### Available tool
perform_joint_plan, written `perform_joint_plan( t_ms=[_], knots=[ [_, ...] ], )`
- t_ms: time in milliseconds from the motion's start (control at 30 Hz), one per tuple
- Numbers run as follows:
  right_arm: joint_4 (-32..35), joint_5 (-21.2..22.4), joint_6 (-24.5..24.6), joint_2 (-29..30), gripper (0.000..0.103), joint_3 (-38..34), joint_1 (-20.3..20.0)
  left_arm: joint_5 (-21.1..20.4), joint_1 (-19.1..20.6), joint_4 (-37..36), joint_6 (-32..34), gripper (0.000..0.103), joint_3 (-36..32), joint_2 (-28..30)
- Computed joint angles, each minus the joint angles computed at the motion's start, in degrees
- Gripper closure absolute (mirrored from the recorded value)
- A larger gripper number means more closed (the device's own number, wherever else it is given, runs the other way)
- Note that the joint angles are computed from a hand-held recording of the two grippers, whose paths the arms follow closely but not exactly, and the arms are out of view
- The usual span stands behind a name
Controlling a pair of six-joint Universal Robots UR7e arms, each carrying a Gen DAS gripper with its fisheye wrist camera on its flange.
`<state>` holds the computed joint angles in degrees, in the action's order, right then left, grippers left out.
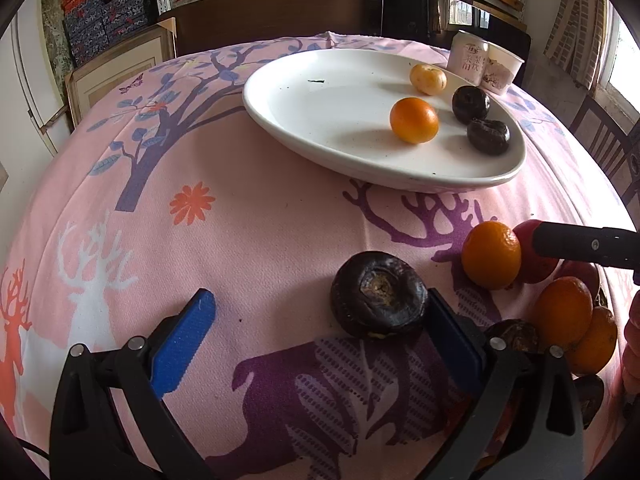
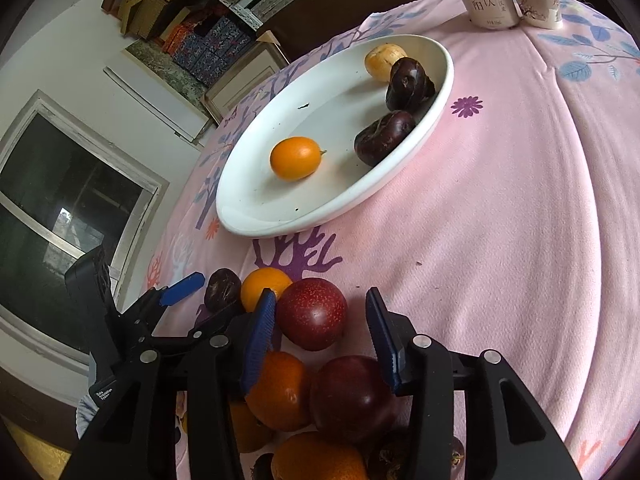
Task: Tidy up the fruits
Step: 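Grasp a dark purple fruit with the left tool while the right tool grasps a red plum, then lower both fruits onto the white plate and open both tools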
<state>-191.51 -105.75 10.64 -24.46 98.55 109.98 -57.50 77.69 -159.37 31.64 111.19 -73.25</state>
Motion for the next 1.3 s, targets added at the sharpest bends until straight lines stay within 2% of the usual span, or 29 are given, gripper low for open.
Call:
perform_joint_plan(
  t_ms=[67, 167, 267, 300, 333, 367, 433, 467, 567, 667, 767, 833, 900, 1033, 1200, 1267, 1300],
  knots=[
    [1.2, -1.1, -1.3, 0.4, 0.056, -1.0, 0.6, -1.0, -0.1, 0.3, 0.2, 0.004, 0.3, -0.2],
    [3.5, -1.9, -4.0, 0.6, 0.065, -2.0, 1.4, -3.6, -0.2, 1.1, 1.1, 0.004, 0.7, -0.7],
    [4.6, -5.1, -6.1, 0.9, 0.066, -2.6, 2.9, -2.9, -1.1, -0.4, 2.3, 0.005, 1.9, -0.6],
    [4.7, -6.1, -6.6, 1.1, 0.066, -2.8, 3.3, -3.3, -1.2, -0.4, 2.5, 0.013, 2.1, -0.7],
    [4.7, -6.7, -6.8, 1.3, 0.066, -3.0, 3.6, -3.9, -1.1, 0.1, 2.5, 0.034, 2.0, -0.8],
    [4.5, -7.1, -6.9, 1.4, 0.066, -3.1, 3.8, -3.2, -1.4, -1.5, 2.9, 0.036, 2.5, -0.7],
    [4.2, -7.2, -6.8, 1.2, 0.066, -2.8, 3.8, -3.7, -1.4, -2.1, 2.9, 0.060, 2.7, -0.9],
    [3.9, -7.2, -6.5, 1.2, 0.066, -2.6, 3.8, -4.2, -1.3, -2.1, 2.7, 0.062, 2.7, -1.1],
    [1.9, -8.3, -6.0, 0.7, 0.066, -1.3, 3.9, -5.6, -0.9, -1.3, 1.8, 0.062, 2.6, -1.5],
    [-1.7, -8.0, -6.1, -0.6, 0.066, 1.2, 3.4, -7.4, -0.8, -3.6, 2.2, 0.062, 3.9, -2.8],
    [-7.8, -7.4, -6.7, -2.0, 0.066, 4.4, 3.9, -9.4, -1.5, -5.3, 1.8, 0.062, 4.9, -4.8],
    [-12.2, -7.9, -7.8, -3.0, 0.066, 5.7, 4.7, -11.0, -2.4, -4.6, 0.5, 0.062, 3.7, -5.3],
    [-14.0, -8.9, -8.6, -3.8, 0.066, 5.0, 5.3, -10.0, -3.9, -4.7, -0.1, 0.062, 1.4, -4.0],
    [-8.6, -11.1, -8.3, -3.4, 0.066, -1.4, 5.1, -7.8, -5.7, -7.1, 0.0, 0.061, -3.8, 1.5],
    [-1.1, -13.4, -9.4, 2.1, 0.066, -12.7, 3.4, -6.9, -4.0, -7.5, -1.3, 0.060, -10.1, 8.3],
    [0.5, -15.1, -10.7, 4.3, 0.065, -16.1, 2.9, -8.1, -2.7, -6.3, -2.2, 0.048, -12.0, 9.7],
    [1.5, -15.9, -11.7, 5.1, 0.062, -17.4, 2.8, -8.4, -2.3, -6.1, -2.5, 0.028, -12.6, 10.1]
  ],
)
